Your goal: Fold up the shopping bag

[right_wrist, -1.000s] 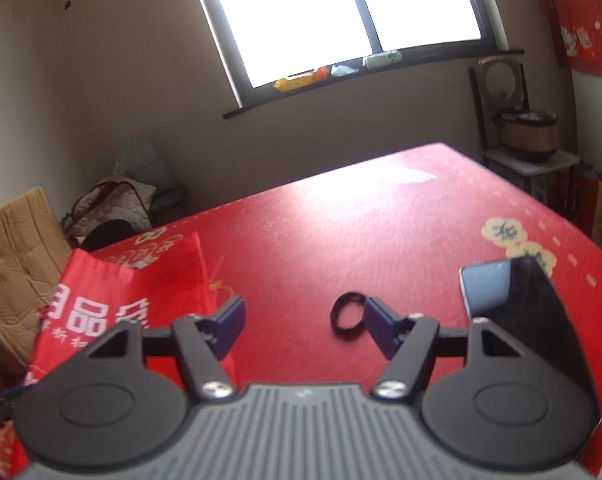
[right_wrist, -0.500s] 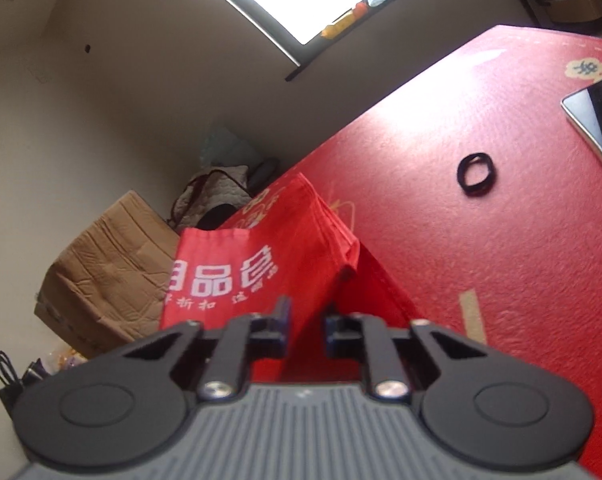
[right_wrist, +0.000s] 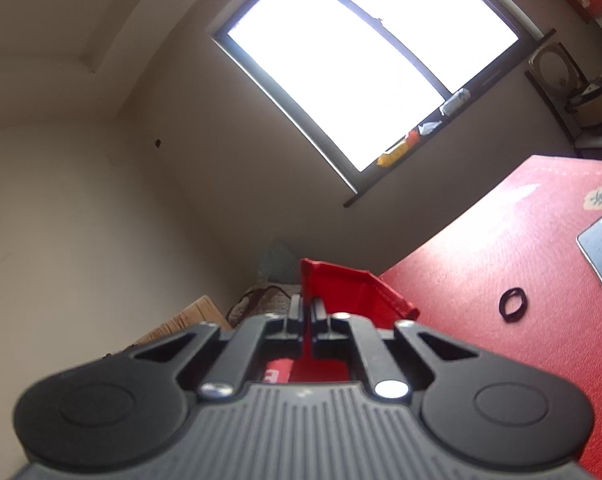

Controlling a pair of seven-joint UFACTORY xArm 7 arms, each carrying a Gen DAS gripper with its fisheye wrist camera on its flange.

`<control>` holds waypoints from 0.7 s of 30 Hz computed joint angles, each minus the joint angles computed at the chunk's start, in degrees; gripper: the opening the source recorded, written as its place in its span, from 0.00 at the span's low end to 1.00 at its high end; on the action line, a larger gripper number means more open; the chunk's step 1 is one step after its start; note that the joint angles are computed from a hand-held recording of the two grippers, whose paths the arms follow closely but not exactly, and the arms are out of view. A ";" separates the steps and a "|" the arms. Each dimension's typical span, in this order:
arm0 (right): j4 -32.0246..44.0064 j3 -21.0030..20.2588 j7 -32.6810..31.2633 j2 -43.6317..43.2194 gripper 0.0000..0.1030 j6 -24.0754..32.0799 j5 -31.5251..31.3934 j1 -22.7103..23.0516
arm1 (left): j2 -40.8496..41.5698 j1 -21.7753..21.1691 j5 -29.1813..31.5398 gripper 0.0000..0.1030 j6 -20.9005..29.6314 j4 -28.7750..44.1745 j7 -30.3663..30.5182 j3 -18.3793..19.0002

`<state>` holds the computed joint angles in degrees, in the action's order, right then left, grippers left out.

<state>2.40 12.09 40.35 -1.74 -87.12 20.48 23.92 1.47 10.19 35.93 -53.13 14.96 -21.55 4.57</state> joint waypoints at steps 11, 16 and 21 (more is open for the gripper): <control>1.99 -0.23 0.65 -1.70 0.04 -5.61 -3.64 0.54 | -4.95 1.94 -1.94 1.00 -7.57 -5.08 4.64 1.29; 7.70 -0.18 -2.58 0.32 0.05 -1.48 -19.55 -0.06 | -20.84 9.13 14.89 1.00 -3.18 -7.81 -5.61 11.84; 15.95 0.34 -3.30 5.39 0.05 6.31 -36.56 0.43 | -31.77 14.86 24.88 1.00 3.31 -7.33 -11.71 19.34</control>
